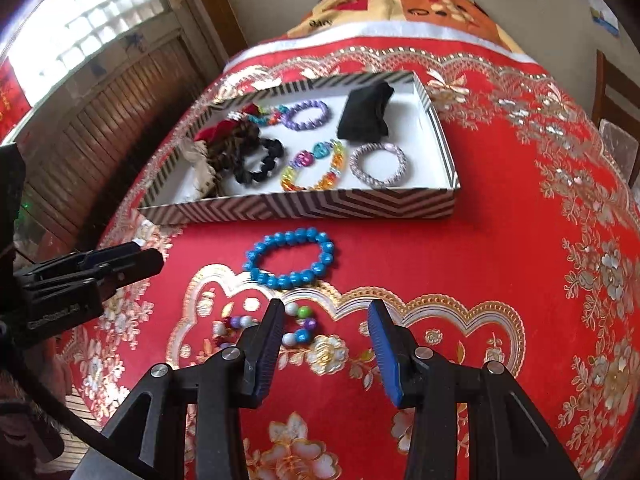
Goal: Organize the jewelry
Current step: 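Move both tools back to the blue and multicolour bead bracelets, then grasp the multicolour bead bracelet with left tool while right tool grasps the blue bracelet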
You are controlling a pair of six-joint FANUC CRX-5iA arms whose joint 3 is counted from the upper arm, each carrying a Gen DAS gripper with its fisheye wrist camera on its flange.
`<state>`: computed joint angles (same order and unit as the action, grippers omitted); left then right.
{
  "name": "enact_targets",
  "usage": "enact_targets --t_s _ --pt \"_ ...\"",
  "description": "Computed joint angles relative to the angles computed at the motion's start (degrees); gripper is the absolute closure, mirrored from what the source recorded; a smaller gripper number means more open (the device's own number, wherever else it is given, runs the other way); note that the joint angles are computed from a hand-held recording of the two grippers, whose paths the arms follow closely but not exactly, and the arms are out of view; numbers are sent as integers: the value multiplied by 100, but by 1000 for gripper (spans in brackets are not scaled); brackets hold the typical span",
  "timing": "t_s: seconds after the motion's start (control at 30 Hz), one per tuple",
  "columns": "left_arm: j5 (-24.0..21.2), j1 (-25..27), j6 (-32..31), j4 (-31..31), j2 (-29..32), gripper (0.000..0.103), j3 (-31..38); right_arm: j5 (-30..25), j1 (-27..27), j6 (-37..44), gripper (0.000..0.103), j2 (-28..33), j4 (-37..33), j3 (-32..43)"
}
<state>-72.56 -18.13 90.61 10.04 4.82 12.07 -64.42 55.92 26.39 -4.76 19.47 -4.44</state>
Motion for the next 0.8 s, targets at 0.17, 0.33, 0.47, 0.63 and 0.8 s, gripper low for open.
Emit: enact_targets --t_s 0.17,0.33,0.47,0.63,0.8 --pt "-184 -16 -553 520 157 60 -59 100 -313 611 62 288 -247 267" --pt "-281 -124 -1189 780 126 55 -231 136 -561 1361 62 642 -611 621" --pt "-279 -313 -1347 658 156 55 -266 147 -701 1800 62 864 -815 812" --pt "-219 -519 -1189 330 301 55 -167 229 -743 2120 62 923 -778 837" --pt "-57 -599 -1298 296 364 75 -174 365 -661 2097 79 863 -419 613"
